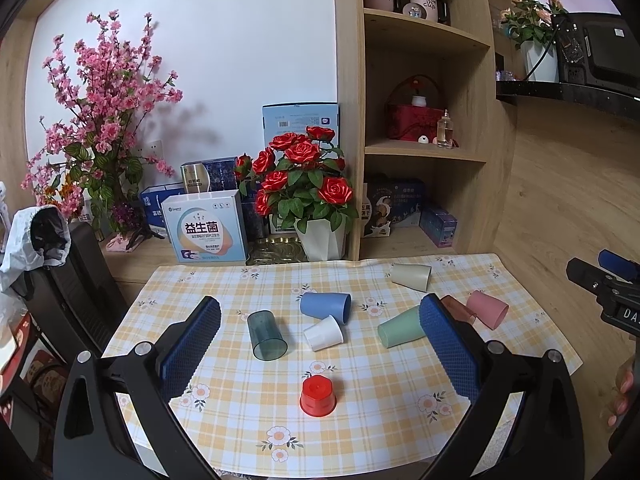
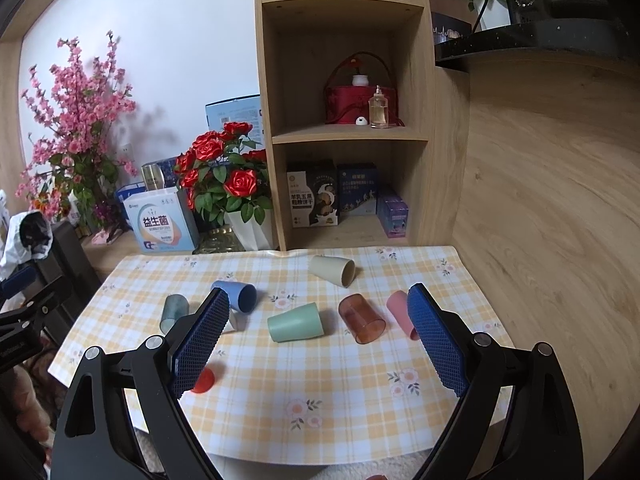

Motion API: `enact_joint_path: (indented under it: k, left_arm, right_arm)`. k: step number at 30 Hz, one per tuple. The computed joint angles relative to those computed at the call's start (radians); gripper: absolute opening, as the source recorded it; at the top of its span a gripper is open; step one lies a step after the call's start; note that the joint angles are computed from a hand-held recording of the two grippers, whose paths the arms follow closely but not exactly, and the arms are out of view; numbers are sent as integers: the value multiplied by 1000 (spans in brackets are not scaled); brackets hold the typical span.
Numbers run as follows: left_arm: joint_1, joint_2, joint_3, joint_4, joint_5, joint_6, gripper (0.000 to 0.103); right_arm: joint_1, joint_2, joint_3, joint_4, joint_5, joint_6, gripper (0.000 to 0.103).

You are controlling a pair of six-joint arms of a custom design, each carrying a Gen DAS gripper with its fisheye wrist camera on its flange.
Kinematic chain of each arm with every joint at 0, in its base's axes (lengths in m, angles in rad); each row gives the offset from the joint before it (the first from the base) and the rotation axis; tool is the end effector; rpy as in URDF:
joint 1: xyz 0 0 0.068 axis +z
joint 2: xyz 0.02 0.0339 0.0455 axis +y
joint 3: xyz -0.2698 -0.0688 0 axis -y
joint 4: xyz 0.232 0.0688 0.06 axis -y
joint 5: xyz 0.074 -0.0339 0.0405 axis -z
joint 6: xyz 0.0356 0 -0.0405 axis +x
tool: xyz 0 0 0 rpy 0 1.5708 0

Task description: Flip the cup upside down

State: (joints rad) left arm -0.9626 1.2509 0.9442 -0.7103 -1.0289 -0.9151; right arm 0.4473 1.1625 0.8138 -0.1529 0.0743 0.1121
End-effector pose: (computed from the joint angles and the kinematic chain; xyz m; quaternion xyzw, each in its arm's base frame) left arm 0.1525 -0.1656 0.2782 -0.1146 0.8404 0.0876 0.5225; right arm 0.2242 0.1046 0.2856 -0.1248 0.8510 0.1098 0.4982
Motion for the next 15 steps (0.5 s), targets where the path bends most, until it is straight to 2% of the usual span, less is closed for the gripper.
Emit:
enact_joint_path:
  k: [15]
  left_arm:
    - [-3, -2, -9, 2, 9, -14, 97]
  right_arm:
    - [6, 4, -21, 13, 8, 8, 88]
